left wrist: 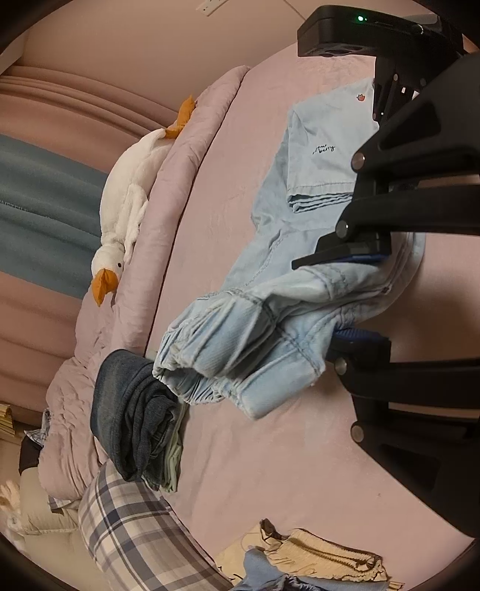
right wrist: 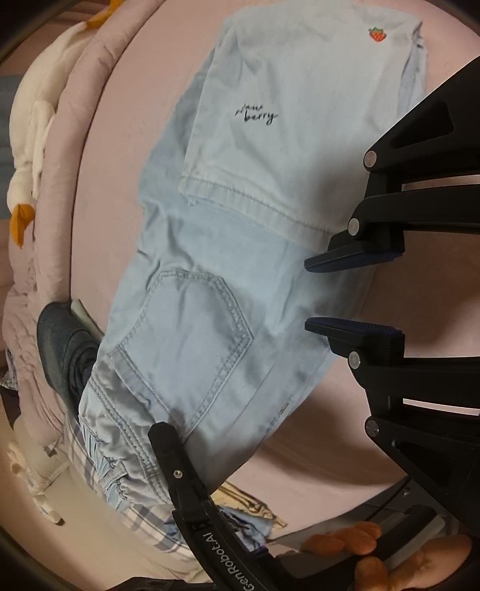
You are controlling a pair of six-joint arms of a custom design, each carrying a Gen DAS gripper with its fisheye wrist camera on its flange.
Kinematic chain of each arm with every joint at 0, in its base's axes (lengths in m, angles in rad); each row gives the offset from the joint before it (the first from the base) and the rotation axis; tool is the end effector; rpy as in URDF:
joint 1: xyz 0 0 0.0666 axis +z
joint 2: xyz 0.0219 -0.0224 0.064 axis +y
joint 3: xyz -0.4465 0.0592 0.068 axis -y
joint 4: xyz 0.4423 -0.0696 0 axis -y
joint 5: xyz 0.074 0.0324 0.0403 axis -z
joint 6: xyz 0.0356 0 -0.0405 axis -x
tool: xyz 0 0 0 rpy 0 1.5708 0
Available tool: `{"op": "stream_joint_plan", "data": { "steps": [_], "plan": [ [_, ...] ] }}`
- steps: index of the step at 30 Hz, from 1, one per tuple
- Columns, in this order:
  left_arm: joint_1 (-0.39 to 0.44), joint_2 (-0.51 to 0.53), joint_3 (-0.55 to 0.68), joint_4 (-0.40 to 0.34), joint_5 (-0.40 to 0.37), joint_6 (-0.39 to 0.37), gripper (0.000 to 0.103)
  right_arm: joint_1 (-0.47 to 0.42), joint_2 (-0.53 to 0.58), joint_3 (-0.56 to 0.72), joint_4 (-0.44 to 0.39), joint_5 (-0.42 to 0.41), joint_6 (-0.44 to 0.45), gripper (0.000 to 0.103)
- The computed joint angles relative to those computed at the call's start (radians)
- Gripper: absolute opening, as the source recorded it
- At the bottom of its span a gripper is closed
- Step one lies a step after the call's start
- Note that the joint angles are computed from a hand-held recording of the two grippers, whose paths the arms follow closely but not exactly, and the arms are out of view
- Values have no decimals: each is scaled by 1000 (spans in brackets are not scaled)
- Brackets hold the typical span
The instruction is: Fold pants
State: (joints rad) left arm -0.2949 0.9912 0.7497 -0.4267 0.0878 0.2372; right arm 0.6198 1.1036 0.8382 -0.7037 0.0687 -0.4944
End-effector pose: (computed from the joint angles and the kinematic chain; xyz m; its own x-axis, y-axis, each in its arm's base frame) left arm 0.3334 -0.1050 0.3677 -0.6597 -0.0442 -0.7502 0.2061 0.9493 -0.2373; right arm 0.3030 0.2127 0.3535 -0.8507 -0.0255 -0.5251 -0.1639 0.9619 0.2188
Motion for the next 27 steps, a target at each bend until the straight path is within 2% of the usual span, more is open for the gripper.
{"op": "stream_joint_plan", "data": {
  "steps": [12, 22, 27],
  "plan": [
    [-37, -18, 13, -7, -12, -10, 27, -27, -17, -13, 22, 20, -49, 28],
    [-79, -22, 27, -13, -45, -31, 27, -60, -50, -47, 50, -17, -75, 28],
    [-95, -25, 28, -14, -59, -35, 26, -53, -66, -49, 31, 36, -72, 28]
  ]
}}
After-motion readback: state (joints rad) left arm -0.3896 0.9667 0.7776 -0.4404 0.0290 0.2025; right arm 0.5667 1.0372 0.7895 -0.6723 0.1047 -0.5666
